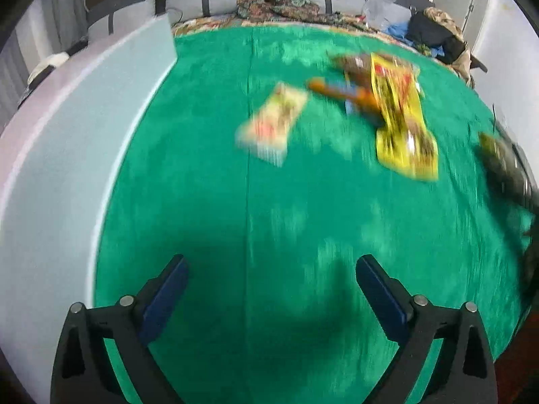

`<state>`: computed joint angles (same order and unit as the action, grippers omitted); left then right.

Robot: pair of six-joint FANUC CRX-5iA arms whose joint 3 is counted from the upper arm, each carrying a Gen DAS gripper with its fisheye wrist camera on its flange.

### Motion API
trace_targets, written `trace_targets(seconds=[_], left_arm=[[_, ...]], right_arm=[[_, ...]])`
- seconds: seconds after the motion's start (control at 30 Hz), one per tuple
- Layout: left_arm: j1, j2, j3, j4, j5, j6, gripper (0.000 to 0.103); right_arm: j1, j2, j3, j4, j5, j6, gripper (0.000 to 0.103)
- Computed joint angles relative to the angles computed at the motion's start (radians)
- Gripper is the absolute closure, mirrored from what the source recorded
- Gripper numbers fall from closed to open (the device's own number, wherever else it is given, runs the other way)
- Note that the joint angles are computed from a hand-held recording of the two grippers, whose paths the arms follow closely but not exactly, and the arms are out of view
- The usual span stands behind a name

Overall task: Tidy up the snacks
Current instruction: 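Grasp the cream-coloured bar packet with the left tool while the right tool holds the clear bag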

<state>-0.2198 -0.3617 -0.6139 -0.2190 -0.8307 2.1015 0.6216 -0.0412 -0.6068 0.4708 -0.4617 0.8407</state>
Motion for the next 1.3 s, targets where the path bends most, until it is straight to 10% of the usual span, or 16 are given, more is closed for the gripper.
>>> trace_targets(seconds=[0.23, 0.4, 0.73, 0.9, 1.13, 1.3], left_arm=[[0.102, 0.254, 0.200, 0.026, 0.010, -0.125, 0.021], [0.102, 0.309, 0.229, 0.030, 0.027, -0.149, 0.078], [0.084, 0.083, 0.005, 0.231, 0.032, -0.154, 0.078], [-0.028, 0.060, 0.043, 0.055, -0.005, 0.050, 0.021], [-0.060, 0.116, 0.082, -0.045, -0.056, 0.105, 0.033], [-0.086, 0.113, 0.084, -0.046, -0.036, 0.049, 0.078]], right_arm=[[0.001, -0.001, 0.001, -0.001, -0.002, -0.001, 0.011], [0.001, -0.001, 0.001, -0.002, -0.002, 0.000, 0.011], [0.000, 0.002, 0.002, -0.004, 0.000, 0.003, 0.011], [-0.001, 0.002, 0.003, -0.005, 0.000, 0.003, 0.011], [-0.001, 0.003, 0.003, -0.005, 0.001, 0.003, 0.011], [-0.002, 0.008, -0.002, 0.006, 0.009, -0.009, 0.011]])
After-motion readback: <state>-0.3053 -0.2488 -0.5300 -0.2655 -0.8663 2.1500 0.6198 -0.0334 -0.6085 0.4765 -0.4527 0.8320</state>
